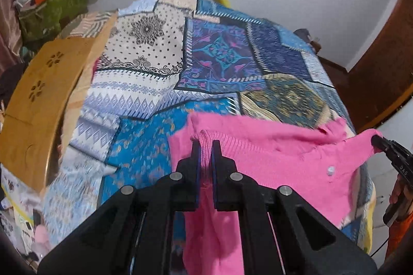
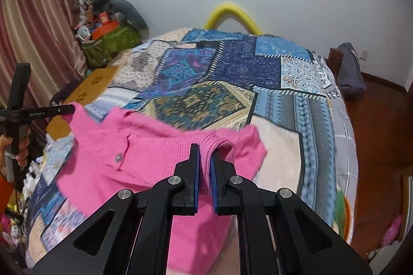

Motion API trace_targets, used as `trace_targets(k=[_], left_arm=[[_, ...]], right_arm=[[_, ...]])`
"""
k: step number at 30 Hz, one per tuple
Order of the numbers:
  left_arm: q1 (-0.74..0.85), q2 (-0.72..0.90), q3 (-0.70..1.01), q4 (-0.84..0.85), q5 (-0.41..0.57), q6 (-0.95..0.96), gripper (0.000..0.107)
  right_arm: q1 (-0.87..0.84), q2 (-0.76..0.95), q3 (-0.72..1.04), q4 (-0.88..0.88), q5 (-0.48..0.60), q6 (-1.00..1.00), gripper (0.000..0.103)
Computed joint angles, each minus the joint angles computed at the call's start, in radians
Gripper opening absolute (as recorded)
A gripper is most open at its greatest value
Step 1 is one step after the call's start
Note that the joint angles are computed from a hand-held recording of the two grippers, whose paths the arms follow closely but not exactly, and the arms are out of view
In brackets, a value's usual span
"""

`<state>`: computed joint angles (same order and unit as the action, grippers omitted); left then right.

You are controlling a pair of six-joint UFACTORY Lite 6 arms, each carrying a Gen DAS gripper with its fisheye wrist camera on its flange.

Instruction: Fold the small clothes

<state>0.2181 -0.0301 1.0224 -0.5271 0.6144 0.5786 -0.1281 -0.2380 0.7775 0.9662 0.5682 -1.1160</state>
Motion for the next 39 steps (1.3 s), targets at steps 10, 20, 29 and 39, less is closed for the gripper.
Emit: trace_targets(k=[10, 20, 29, 39], left_arm=[[0.063, 0.164, 0.035, -0.036, -0.109, 0.070, 0.037], [0.143, 0.007, -0.245, -0.103, -0.019, 0.296, 0.054], [-0.010, 0.006, -0.273, -0.156, -0.152, 0.304, 0.007], [0.166, -0.292, -0.532, -0.106, 0.065, 0.398, 0.004]], right_arm=[[-0.072, 0.123, 0.040, 0.128, -0.041, -0.084, 0.040], [-0.131, 0.010, -0.219, 0.041, -0.001, -0.143, 0.054], [-0.003, 0.073, -0.237, 0.221, -0.063, -0.281, 0.031], [0.033, 0.093, -0.119, 0.068, -0.151, -0.131, 0.022]])
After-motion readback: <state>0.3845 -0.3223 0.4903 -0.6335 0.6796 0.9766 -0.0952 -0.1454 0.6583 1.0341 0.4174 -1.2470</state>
